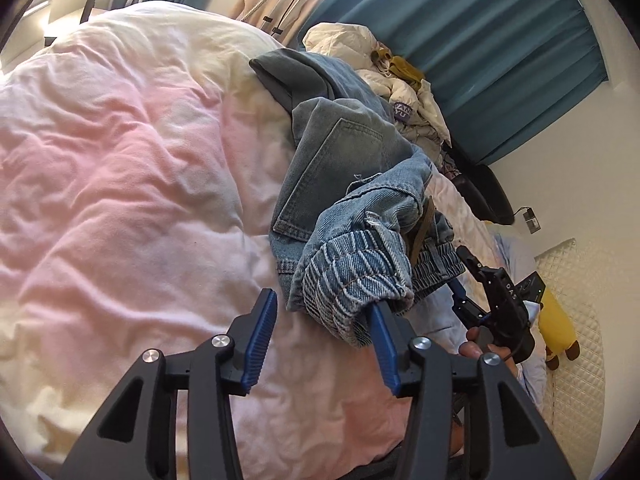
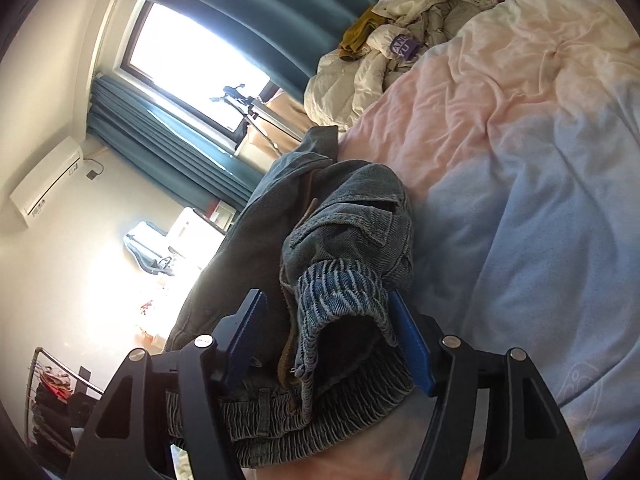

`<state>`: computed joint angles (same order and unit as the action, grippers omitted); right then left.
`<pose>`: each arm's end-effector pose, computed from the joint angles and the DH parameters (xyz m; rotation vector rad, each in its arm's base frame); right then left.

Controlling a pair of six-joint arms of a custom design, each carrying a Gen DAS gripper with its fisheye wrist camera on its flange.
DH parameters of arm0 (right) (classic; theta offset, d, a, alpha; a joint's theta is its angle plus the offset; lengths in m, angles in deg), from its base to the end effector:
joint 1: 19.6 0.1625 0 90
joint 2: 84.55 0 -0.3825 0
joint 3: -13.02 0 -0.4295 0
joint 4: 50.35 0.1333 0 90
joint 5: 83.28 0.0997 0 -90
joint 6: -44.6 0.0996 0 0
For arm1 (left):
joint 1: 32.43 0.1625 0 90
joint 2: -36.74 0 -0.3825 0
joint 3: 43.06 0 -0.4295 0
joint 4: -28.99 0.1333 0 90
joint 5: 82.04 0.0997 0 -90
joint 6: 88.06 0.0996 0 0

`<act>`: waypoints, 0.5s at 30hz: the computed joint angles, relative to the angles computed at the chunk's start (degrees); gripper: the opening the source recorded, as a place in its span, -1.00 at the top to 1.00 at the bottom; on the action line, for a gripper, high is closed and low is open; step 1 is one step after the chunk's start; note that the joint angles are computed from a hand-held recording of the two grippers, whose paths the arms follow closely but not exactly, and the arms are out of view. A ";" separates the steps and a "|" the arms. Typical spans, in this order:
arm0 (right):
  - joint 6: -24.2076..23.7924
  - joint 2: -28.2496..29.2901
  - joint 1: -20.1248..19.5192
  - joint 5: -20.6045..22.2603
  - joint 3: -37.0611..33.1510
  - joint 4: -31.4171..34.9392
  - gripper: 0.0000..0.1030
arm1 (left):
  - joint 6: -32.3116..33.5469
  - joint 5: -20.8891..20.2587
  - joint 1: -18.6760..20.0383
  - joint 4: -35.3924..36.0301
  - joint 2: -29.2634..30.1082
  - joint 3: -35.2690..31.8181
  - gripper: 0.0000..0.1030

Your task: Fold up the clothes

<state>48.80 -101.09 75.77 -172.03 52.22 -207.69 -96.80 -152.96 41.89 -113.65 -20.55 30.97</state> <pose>0.2195 -0.8873 0.1052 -0.0416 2.8306 -1.1567 -0.0441 -0.7707 0.3428 0.0172 2.7939 -0.9825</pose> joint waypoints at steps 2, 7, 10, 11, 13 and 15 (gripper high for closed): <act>1.97 -0.03 -0.37 -1.08 0.12 0.19 0.08 | 2.16 0.33 -0.35 -3.76 -0.89 1.96 0.06; 3.59 -0.10 -0.55 -3.54 0.17 0.80 0.38 | 5.55 -3.49 -0.42 -12.63 -2.34 5.13 -0.55; 0.77 0.26 0.40 -6.20 -0.53 0.84 0.54 | 7.05 -4.23 -0.56 -14.84 -1.64 4.88 -0.82; 0.31 0.22 0.58 -6.43 -0.47 0.56 0.57 | 6.99 -4.34 -0.55 -13.81 -1.10 4.11 -0.82; -0.63 -0.22 0.82 -6.45 0.33 -0.22 0.60 | 6.80 -4.18 -0.58 -11.31 0.16 2.25 -0.82; -1.73 -0.71 1.20 -6.69 1.23 -1.15 0.61 | 6.61 -4.10 -0.60 -8.10 1.59 0.06 -0.82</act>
